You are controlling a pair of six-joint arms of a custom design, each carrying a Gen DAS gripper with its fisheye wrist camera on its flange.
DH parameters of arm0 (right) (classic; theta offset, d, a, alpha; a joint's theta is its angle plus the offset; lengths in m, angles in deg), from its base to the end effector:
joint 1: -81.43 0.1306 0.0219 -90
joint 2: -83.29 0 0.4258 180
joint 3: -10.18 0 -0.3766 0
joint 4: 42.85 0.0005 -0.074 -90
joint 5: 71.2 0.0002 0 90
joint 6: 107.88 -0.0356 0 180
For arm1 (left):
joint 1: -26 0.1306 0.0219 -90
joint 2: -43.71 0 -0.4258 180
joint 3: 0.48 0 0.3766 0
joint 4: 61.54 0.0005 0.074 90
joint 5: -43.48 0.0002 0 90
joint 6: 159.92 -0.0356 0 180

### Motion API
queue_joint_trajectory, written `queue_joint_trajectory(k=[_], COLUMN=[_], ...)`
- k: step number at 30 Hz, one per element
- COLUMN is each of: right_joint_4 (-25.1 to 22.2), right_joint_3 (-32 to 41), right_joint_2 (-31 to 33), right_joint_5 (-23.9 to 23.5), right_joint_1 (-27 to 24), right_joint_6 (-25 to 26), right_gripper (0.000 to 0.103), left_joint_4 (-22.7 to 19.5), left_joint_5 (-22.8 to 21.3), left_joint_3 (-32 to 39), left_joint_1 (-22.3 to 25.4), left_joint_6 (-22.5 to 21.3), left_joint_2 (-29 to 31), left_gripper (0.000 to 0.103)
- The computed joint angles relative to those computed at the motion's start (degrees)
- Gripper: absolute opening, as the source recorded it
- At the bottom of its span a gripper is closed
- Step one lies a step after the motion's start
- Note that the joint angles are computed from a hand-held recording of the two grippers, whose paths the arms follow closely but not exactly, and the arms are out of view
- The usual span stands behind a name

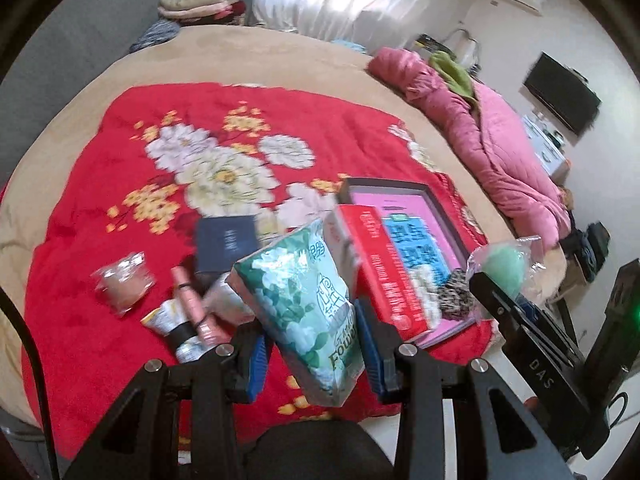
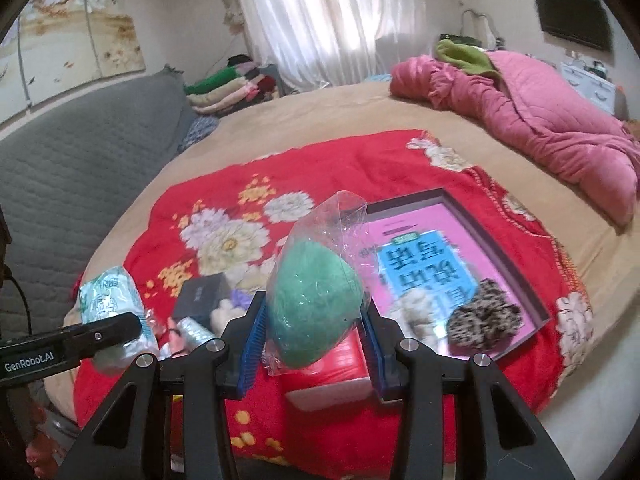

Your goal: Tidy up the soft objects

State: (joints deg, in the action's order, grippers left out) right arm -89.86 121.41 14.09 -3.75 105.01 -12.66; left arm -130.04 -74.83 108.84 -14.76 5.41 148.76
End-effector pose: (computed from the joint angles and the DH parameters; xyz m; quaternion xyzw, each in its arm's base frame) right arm 0.5657 0.2613 0.4537 -0.2966 0.8645 0.2372 0.3291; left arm 0.4300 -0.3491 0.4749 -0.3329 0.8863 -0.0573 0.3167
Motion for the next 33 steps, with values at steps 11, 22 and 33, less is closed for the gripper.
queue_joint_trajectory(k=[11, 22, 33], right_joint_4=[-0.13, -2.36, -4.43], right_joint_3=[5.49, 7.45, 10.61], right_joint_2=[3.17, 6.43, 10.06], right_joint_5=[1.26, 2.77, 3.42], right_joint_1=[-6.79, -9.40, -11.04], right_joint_6=[-2.32, -1.69, -1.48], right_gripper=[0.045, 0.045, 0.045], left_joint_4=[0.96, -0.93, -5.09], left_joint_5=[4.14, 12.53, 22.66], left_joint_3=[15.44, 28.73, 43.77], left_joint_1=[1.10, 2.49, 4.30], left_joint_6=[-11.22, -18.59, -22.89], left_joint_2=[10.44, 20.96, 32.87], left_gripper=[0.040, 0.040, 0.040])
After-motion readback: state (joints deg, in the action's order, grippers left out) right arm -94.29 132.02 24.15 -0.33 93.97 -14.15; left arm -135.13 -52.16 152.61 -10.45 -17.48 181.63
